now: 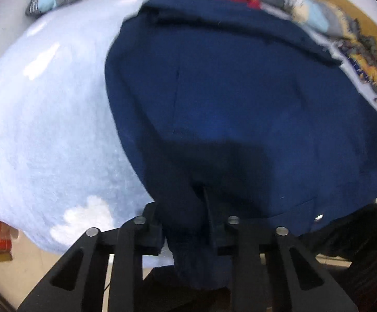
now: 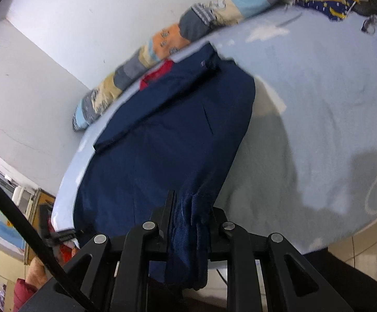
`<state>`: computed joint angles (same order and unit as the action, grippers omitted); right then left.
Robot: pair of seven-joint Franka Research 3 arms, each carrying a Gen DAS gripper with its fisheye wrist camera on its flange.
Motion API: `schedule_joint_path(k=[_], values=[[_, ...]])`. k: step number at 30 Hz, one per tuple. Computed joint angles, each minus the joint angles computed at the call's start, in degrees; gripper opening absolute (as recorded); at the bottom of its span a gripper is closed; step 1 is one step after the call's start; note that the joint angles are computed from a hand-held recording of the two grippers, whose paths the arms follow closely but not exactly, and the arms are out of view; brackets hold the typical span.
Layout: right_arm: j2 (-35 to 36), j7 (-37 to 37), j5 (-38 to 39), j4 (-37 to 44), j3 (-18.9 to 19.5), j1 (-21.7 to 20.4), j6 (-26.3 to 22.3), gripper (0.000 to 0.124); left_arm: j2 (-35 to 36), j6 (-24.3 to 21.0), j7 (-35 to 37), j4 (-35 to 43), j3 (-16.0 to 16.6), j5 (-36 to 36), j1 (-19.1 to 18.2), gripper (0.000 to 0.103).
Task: Fold large clothes
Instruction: 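Lift the hem with both tools and fold it over toward the collar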
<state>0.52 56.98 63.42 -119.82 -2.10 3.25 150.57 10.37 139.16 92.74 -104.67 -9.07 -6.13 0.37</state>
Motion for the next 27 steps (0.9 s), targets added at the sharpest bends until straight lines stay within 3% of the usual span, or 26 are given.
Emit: schedule_joint_path(k=[3, 6, 11, 13, 19, 22, 27], values=[[-2.0, -9.0, 6.4, -0.7, 0.1, 0.2, -0.4, 0.017, -4.9, 6.7, 4.6, -5.2, -0.8, -5.6, 0.6, 0.020], [-3.8, -13.1, 10.6, -1.6, -0.6, 0.7, -1.0, 0.017, -9.1, 10.9, 8.2, -9.2, -0.1, -13.4, 0.5, 0.020], [-5.7, -21.2, 25.2, -3.1, -3.6, -0.7, -10.6, 0.017, -14.8, 12.6, 14.3, -14.2, 3.1, -24.5, -0.9, 0.020], [-6.8, -23.0, 27.8, -3.8, -4.3, -1.4, -13.6, 0.017, -16.1, 13.8, 14.8, -15.2, 3.9, -25.1, -1.8, 0.020], [-6.0, -21.7, 28.2, 0.0, -4.6, -2.1, -15.6, 0.017, -12.9, 13.2, 16.7, -8.2, 5.9, -30.1, -1.6, 0.019], [-3.5, -20.3, 28.3, 4.5, -4.4, -2.8, -15.5, 0.017, -10.3, 13.2, 14.7, -2.9, 5.2, -28.5, -0.7, 0.019], [3.2, -16.2, 26.3, 16.3, -3.1, -4.1, -13.5, 0.017, 0.5, 11.7, 5.4, 14.2, 3.0, -19.2, 1.0, 0.019]])
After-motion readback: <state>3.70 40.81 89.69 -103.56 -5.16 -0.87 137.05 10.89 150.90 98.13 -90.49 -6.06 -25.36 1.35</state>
